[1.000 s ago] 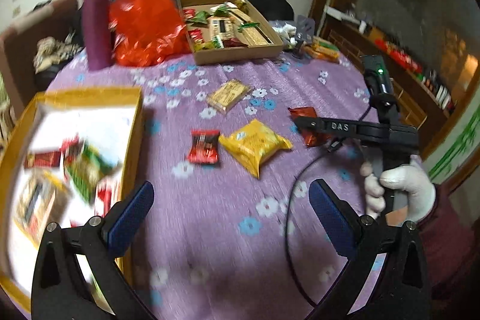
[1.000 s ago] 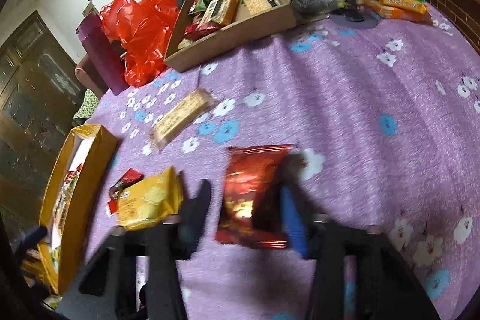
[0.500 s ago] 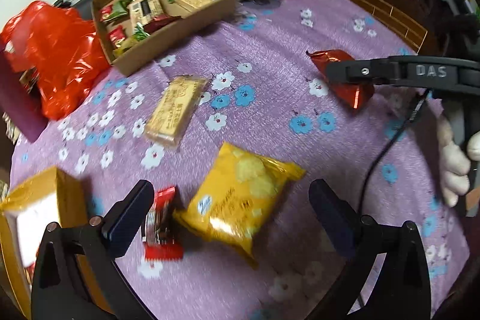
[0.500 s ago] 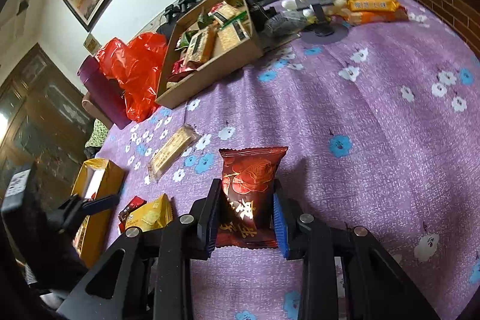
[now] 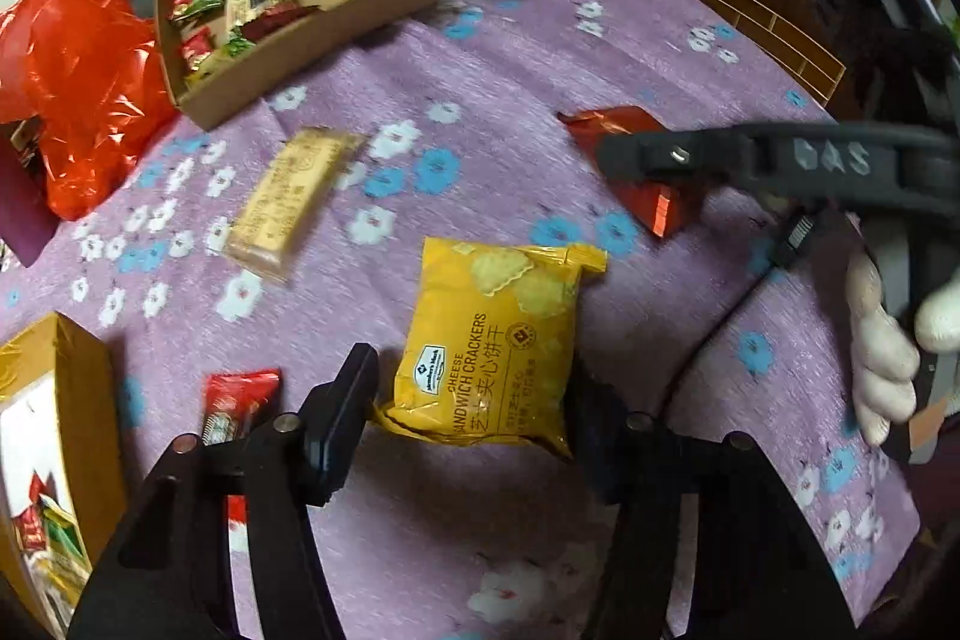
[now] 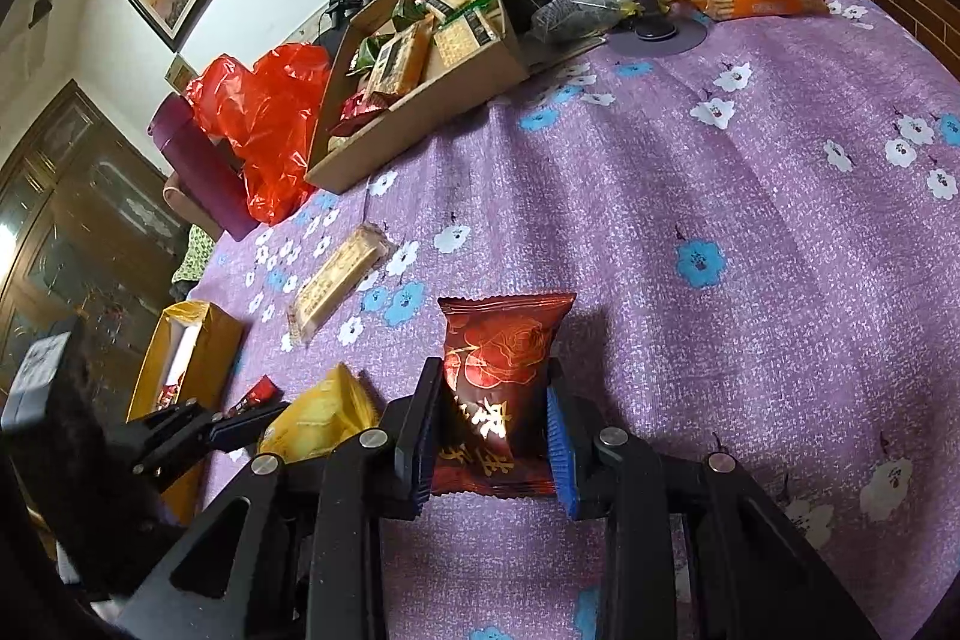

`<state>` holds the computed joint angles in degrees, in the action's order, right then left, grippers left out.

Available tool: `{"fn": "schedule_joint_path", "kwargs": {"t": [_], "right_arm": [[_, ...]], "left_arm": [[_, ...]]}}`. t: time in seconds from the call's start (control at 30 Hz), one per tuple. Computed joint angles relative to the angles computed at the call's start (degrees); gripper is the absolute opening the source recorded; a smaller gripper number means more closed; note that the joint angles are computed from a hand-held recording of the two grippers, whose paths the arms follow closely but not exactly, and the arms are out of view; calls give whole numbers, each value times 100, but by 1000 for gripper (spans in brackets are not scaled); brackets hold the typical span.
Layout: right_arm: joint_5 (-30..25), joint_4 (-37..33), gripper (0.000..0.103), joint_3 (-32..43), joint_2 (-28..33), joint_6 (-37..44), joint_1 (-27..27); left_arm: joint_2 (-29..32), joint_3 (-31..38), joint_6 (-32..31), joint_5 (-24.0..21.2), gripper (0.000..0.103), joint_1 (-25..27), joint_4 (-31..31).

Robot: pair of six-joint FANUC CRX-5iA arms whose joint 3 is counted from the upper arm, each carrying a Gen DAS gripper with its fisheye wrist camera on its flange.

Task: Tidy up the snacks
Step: 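Grasp yellow sandwich cracker bag with left tool while right tool grasps red packet, then carry both held packets over the white tray and release them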

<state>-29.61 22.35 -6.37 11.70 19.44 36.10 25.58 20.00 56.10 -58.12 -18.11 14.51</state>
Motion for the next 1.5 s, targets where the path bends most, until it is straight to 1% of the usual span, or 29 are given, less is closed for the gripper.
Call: {"fn": "schedule_joint_path", "kwargs": {"t": [0.07, 0.13, 0.17, 0.23, 0.27, 0.37, 0.4, 0.43, 0.47, 0.5, 0.57, 0.67, 0.73, 0.83, 0.93, 1.07, 1.17, 1.23, 1.3, 1.4, 1.47, 1.5], "right_arm": [[12, 4, 32, -4, -1, -12, -2], [30, 81, 32, -32, -9, -65, 15], [37, 109, 32, -41, -14, -78, 21], [59, 165, 32, -63, -20, -110, 33], [58, 170, 32, -69, -23, -112, 35], [45, 87, 32, -42, -3, -55, 31], [37, 80, 32, -33, 5, -51, 32], [38, 103, 32, -37, 8, -65, 36], [49, 131, 32, -50, 5, -82, 40], [66, 157, 32, -62, 1, -93, 45], [113, 210, 32, -90, -10, -123, 54], [226, 401, 32, -182, -52, -255, 76], [316, 718, 32, -288, -85, -458, 107], [372, 1115, 32, -389, -104, -704, 162], [395, 1328, 32, -426, -96, -801, 205], [490, 1383, 32, -436, -77, -853, 245], [665, 936, 32, -308, -82, -550, 309], [542, 981, 32, -191, -65, -503, 428], [477, 838, 32, -41, -45, -318, 531], [226, 513, 31, 417, 73, 202, 736], [36, 204, 31, 779, 191, 637, 840], [-110, -74, 31, 1050, 285, 972, 899]], "left_arm": [[-101, -149, -57, 193, 58, -43, -48], [-93, -153, -59, 245, 60, -70, -29], [-34, -94, -48, 186, 62, -71, 28], [58, -38, 20, 170, 71, -50, 168], [102, -35, 61, 190, 73, -41, 268], [153, -70, 188, 304, 73, -17, 442], [136, -30, 359, 299, 66, -49, 285], [114, -25, 451, 345, 53, -74, 172], [74, -25, 574, 363, 46, -92, 62], [45, -27, 688, 349, 44, -90, 11], [-118, -278, 735, 517, 44, -22, 178], [-478, -846, 623, 776, 44, 142, 641], [-779, -1268, 526, 977, 44, 262, 935], [-1287, -1917, 275, 1243, 45, 516, 1465], [-1709, -2305, 296, 1434, 45, 793, 1645], [-2321, -2987, 231, 1890, 45, 1253, 2105], [-2707, -3404, 155, 2079, 45, 1633, 2340], [-2899, -3623, 97, 2118, 45, 1894, 2477], [-3097, -3862, 29, 2170, 45, 2178, 2605], [-3244, -4074, 79, 2264, 45, 2468, 2622], [-3314, -4161, 275, 2346, 45, 2636, 2463], [-3359, -4202, 405, 2400, 45, 2720, 2335]]}}
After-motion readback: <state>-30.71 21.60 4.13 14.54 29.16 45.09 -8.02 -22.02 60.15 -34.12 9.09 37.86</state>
